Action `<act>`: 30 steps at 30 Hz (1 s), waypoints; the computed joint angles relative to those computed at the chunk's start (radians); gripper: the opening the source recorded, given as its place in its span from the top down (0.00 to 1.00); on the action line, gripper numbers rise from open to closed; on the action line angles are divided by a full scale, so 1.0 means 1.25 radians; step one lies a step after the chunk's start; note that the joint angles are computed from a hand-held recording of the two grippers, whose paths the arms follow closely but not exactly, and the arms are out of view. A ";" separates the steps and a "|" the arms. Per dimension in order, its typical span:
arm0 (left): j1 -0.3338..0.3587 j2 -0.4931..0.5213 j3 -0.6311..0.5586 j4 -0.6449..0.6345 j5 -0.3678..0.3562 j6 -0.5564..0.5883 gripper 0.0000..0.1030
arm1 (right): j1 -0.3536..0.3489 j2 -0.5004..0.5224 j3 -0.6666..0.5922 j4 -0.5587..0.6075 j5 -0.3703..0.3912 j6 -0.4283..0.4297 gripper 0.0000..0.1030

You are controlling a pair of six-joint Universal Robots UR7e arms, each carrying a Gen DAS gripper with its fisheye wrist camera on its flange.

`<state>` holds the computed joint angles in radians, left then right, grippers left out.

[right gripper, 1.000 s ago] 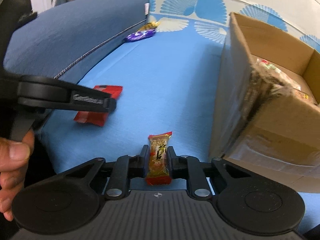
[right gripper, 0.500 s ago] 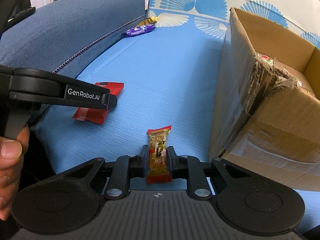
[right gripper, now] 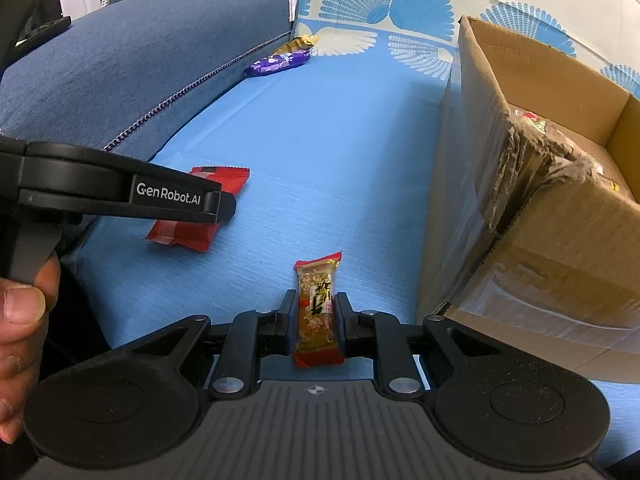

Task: Organize snacks
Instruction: 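Lift the red packet and small bar and carry them toward the box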

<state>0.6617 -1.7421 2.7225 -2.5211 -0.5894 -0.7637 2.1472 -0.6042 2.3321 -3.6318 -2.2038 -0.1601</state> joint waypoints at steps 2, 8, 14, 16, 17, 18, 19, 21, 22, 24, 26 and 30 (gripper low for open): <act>0.000 0.000 0.000 0.000 0.000 0.001 0.53 | 0.000 0.000 0.000 0.001 0.000 0.000 0.81; 0.000 -0.001 0.002 -0.006 0.000 0.005 0.53 | 0.000 0.001 0.000 -0.004 0.000 -0.002 0.81; -0.010 -0.012 0.013 -0.028 0.001 0.016 0.53 | 0.005 0.003 0.005 -0.043 0.002 -0.013 0.81; -0.020 -0.024 0.023 -0.045 0.003 0.019 0.53 | 0.010 0.001 0.008 -0.054 0.003 -0.016 0.81; -0.024 -0.030 0.028 -0.057 0.004 0.024 0.53 | 0.012 -0.001 0.009 -0.060 0.005 -0.018 0.81; -0.028 -0.035 0.032 -0.068 0.004 0.027 0.53 | 0.015 -0.002 0.010 -0.067 0.005 -0.020 0.81; -0.033 -0.042 0.037 -0.078 0.006 0.029 0.53 | 0.018 -0.005 0.011 -0.072 0.007 -0.021 0.81; -0.047 -0.056 0.048 -0.094 0.014 0.029 0.53 | 0.023 -0.011 0.014 -0.085 0.013 -0.025 0.81; -0.054 -0.064 0.054 -0.103 0.019 0.029 0.53 | 0.025 -0.014 0.015 -0.092 0.016 -0.027 0.81; -0.066 -0.076 0.064 -0.122 0.030 0.029 0.53 | 0.028 -0.021 0.019 -0.109 0.026 -0.032 0.82; -0.075 -0.083 0.071 -0.133 0.042 0.025 0.53 | 0.031 -0.030 0.023 -0.126 0.038 -0.037 0.82; -0.103 -0.106 0.082 -0.131 0.067 0.017 0.53 | 0.036 -0.042 0.032 -0.185 0.065 -0.065 0.81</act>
